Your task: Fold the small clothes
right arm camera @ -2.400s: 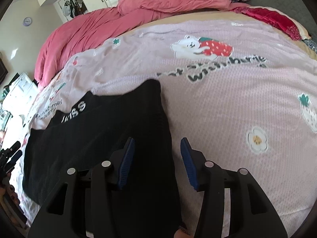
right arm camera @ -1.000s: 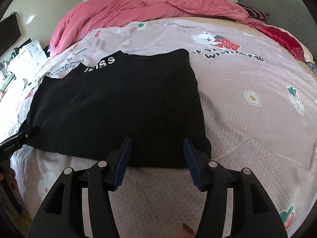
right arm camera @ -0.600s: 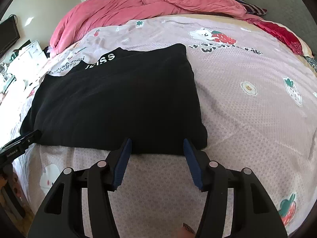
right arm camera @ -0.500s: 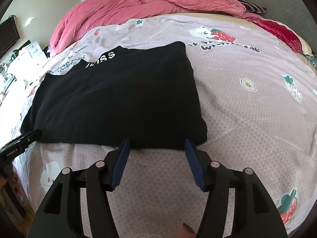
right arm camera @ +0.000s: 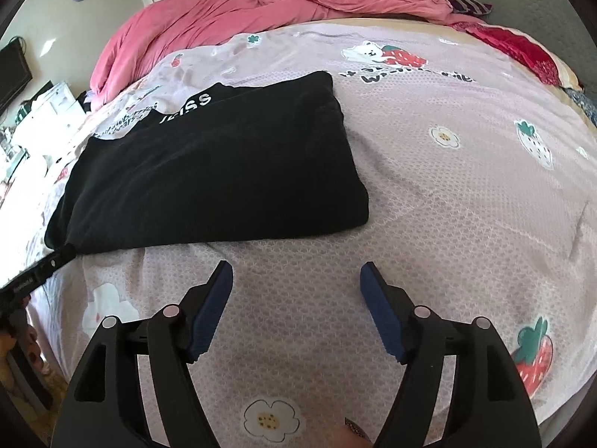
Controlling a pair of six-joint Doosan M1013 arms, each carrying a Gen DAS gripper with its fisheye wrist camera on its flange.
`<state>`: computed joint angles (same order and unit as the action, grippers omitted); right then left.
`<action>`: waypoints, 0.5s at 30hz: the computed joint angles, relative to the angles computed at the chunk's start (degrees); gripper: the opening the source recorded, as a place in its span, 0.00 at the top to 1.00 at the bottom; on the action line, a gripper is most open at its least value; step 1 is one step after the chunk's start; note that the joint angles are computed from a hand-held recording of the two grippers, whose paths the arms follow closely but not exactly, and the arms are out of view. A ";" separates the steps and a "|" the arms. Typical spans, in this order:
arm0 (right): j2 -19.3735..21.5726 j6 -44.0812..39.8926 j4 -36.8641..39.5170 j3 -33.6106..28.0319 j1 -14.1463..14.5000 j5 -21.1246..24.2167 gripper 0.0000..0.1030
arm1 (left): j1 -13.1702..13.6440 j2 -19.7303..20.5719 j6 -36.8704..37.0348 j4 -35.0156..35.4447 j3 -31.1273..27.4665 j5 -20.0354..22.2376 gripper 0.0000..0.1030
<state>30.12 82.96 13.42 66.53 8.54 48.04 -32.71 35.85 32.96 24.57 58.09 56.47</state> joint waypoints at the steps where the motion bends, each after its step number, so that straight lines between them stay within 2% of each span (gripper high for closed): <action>1: -0.15 -0.01 0.15 0.18 -0.03 -0.13 0.31 | -0.03 0.00 0.07 -0.28 0.05 0.28 0.33; 9: -1.60 -1.38 1.95 1.41 0.10 -1.49 0.21 | -0.17 -1.83 -2.56 0.07 2.56 -1.18 0.33; 11: -1.88 -1.92 2.18 1.54 0.25 -1.63 0.21 | -0.27 -2.35 -3.41 0.57 3.15 -1.02 0.25; 14: -2.18 -2.33 2.50 1.67 0.43 -2.05 0.21 | -0.32 -2.91 -4.15 1.04 3.76 -0.79 0.25; 15: -2.27 -2.44 2.62 1.70 0.49 -2.12 0.15 | -0.34 -2.99 -4.21 1.06 3.82 -0.65 0.25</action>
<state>27.86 80.52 16.04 68.23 9.02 45.92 -33.06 32.86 28.74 25.63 61.91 55.82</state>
